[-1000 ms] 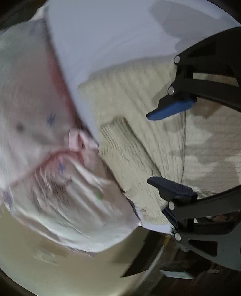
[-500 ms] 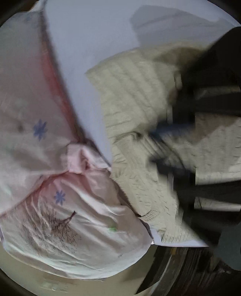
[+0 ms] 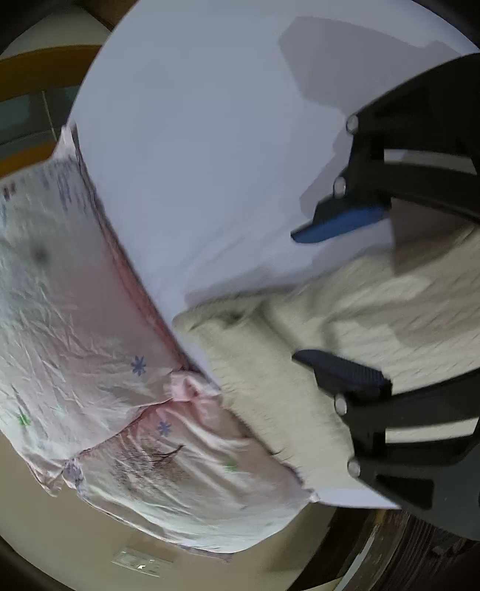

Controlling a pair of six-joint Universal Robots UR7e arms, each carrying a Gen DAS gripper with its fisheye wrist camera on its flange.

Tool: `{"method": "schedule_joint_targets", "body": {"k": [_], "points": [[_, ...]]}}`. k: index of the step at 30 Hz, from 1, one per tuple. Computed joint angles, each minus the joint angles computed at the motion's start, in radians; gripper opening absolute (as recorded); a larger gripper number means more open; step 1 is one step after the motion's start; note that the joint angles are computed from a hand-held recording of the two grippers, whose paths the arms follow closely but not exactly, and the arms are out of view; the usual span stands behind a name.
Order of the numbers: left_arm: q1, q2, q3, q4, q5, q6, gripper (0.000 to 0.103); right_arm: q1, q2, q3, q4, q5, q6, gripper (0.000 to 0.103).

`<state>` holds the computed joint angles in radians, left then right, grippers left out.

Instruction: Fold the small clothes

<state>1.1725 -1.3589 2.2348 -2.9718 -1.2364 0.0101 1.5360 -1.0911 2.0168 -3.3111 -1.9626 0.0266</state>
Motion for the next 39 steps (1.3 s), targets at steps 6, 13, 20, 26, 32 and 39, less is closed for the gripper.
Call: {"method": "schedule_joint_targets", "body": {"k": [6, 13, 20, 26, 32, 39], "points": [[0.055, -0.051, 0.050, 0.023, -0.207, -0.026, 0.043, -0.104, -0.154, 0.220, 0.103, 0.293, -0.030, 0.030], [0.070, -0.120, 0.144, 0.023, -0.331, -0.050, 0.029, -0.266, -0.331, 0.475, 0.169, 0.634, -0.209, 0.028], [0.055, -0.124, 0.151, 0.051, -0.374, -0.068, 0.007, -0.258, -0.316, 0.457, 0.211, 0.747, -0.257, 0.007], [-0.003, -0.068, -0.012, -0.001, -0.284, -0.019, 0.006, -0.142, -0.194, 0.208, 0.088, 0.773, -0.155, 0.007], [0.030, 0.267, -0.411, -0.072, -0.117, -0.031, 0.006, -0.117, 0.074, -0.166, 0.004, 0.652, 0.108, 0.007], [0.080, 0.498, -0.704, 0.120, -0.037, -0.095, 0.006, -0.145, 0.221, -0.327, 0.010, 0.531, 0.360, 0.012]]}}
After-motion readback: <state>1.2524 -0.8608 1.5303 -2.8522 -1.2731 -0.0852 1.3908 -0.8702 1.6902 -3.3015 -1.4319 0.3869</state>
